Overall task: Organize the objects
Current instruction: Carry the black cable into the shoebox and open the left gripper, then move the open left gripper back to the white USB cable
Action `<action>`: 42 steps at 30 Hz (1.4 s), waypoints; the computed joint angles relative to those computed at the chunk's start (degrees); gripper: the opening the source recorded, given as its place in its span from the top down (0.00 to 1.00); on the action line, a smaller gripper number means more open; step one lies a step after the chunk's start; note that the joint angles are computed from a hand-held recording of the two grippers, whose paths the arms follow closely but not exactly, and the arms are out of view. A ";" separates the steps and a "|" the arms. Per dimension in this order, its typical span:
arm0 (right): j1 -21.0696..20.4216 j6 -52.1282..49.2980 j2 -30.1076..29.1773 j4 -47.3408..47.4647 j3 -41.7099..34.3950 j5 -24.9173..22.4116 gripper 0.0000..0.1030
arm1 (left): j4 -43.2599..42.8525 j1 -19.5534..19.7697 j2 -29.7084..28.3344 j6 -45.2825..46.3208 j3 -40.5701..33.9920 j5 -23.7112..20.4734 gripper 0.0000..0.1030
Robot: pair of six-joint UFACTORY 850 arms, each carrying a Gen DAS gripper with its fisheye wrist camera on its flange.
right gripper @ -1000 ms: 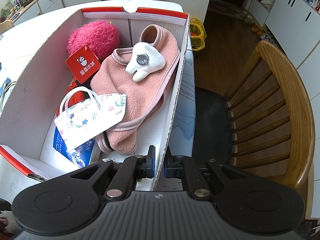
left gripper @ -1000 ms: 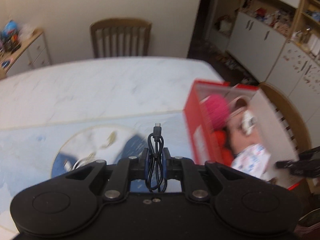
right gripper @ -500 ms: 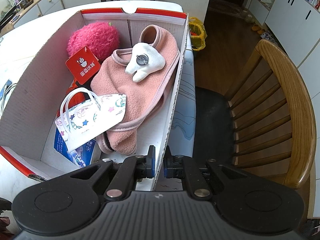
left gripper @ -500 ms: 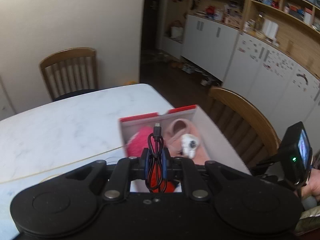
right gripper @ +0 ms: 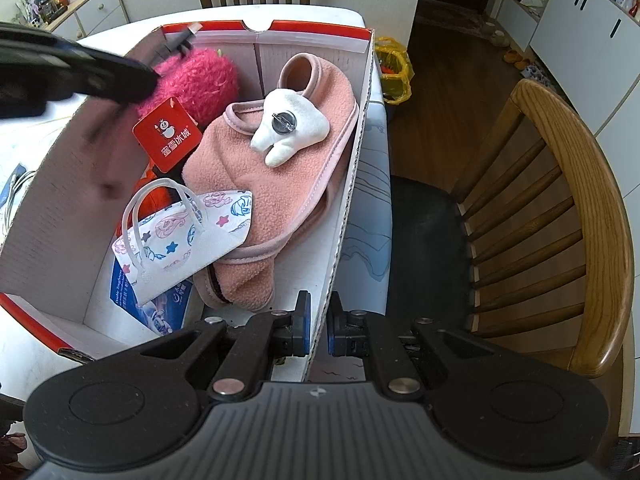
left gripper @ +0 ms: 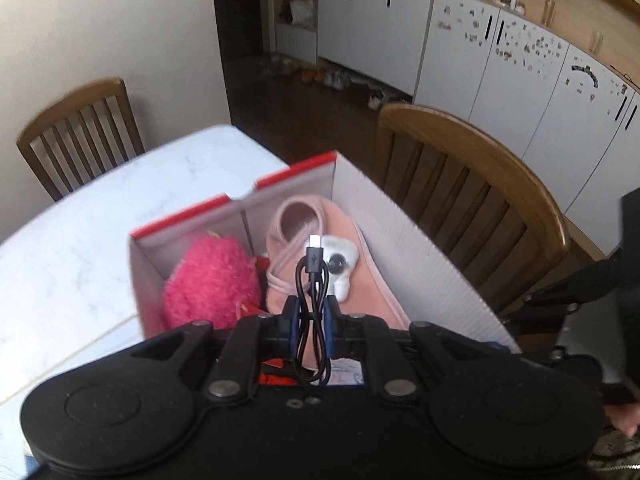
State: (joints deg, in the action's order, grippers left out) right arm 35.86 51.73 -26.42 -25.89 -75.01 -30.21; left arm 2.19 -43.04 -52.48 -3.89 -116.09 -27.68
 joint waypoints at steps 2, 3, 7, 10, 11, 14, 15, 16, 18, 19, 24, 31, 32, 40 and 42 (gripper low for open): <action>-0.03 0.06 0.02 0.05 0.06 0.14 0.92 | 0.27 -0.04 -1.79 -0.15 -2.06 -1.63 0.91; -0.05 0.07 0.06 0.06 0.14 0.21 0.92 | 0.15 -0.06 -2.68 0.06 -3.14 -2.49 0.91; -0.07 0.07 0.09 0.02 0.17 0.24 0.92 | -0.48 -0.06 -5.50 0.83 -6.66 -4.62 0.91; -0.07 0.13 0.09 0.02 0.18 0.27 0.92 | -0.26 -0.10 -7.99 0.79 -10.10 -7.09 0.91; -0.06 0.14 0.07 0.00 0.15 0.23 0.92 | -0.34 -0.16 -8.78 0.78 -11.27 -7.94 0.91; -0.10 0.15 0.06 0.05 0.16 0.32 0.92 | -0.52 -0.11 -10.00 0.77 -12.71 -9.11 0.91; -0.08 0.14 0.07 0.07 0.16 0.30 0.92 | -0.51 -0.11 -10.29 0.72 -13.07 -9.40 0.91; -0.08 0.14 0.07 0.07 0.16 0.30 0.92 | -0.53 -0.11 -10.51 0.65 -13.37 -9.72 0.91; -0.08 0.27 0.17 -0.05 0.34 0.40 0.92 | -0.38 -0.08 -10.97 0.44 -13.94 -10.36 0.91; -0.08 0.26 0.18 -0.08 0.36 0.40 0.92 | -0.35 -0.06 -11.32 0.34 -14.42 -10.74 0.91; -0.24 0.05 0.27 0.23 0.35 0.44 0.92 | -0.98 0.16 -11.27 0.06 -14.11 -10.88 0.90; -0.29 0.01 0.29 0.25 0.35 0.44 0.92 | -3.93 0.49 -8.27 1.82 -9.77 -8.66 0.82; -0.30 -0.03 0.29 0.24 0.35 0.41 0.92 | -4.18 0.45 -8.02 2.08 -9.42 -8.41 0.82; -0.28 0.03 0.32 0.21 0.39 0.44 0.92 | -5.93 0.69 -3.56 2.40 -2.99 -4.55 0.71; -0.29 0.02 0.30 0.20 0.37 0.43 0.92 | -6.52 0.84 -1.72 2.50 -0.39 -2.84 0.70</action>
State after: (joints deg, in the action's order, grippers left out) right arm 35.57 51.75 -26.12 -25.69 -74.64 -29.78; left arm -4.33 -42.20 -54.20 -1.39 -116.48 -30.53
